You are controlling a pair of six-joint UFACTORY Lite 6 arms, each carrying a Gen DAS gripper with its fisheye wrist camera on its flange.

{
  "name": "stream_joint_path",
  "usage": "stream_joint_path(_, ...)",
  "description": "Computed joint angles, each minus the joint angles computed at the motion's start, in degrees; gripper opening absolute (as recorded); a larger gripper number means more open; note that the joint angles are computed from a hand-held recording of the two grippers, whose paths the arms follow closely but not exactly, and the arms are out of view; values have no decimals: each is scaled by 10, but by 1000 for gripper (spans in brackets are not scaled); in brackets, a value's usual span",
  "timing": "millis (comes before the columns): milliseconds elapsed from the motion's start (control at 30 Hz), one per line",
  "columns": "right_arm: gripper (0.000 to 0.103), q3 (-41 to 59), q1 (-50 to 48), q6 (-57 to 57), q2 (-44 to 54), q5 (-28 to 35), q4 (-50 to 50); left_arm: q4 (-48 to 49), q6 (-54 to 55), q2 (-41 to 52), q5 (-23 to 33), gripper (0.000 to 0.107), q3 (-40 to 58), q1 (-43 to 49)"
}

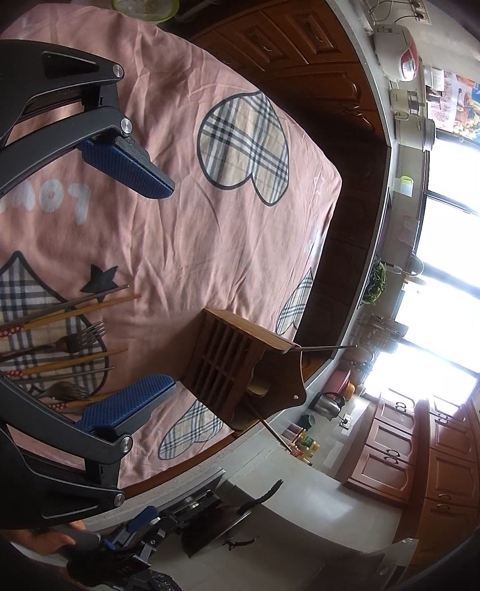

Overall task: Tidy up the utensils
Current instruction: 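Withdraw both tools from the holder back toward the utensil pile, then close the left tool on a chopstick while the right tool closes on another chopstick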

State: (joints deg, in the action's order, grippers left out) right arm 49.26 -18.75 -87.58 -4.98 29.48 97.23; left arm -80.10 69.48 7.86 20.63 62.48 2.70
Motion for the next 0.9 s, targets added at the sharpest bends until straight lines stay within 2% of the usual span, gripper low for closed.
stream_joint_path(467, 96, -39, -5, -9, -2, 3, -13, 28, -11, 8, -26, 98, -35, -15)
stream_joint_path(900, 95, -17, 28, 12, 70, -32, -50, 179, -144, 83, -47, 98, 13, -41)
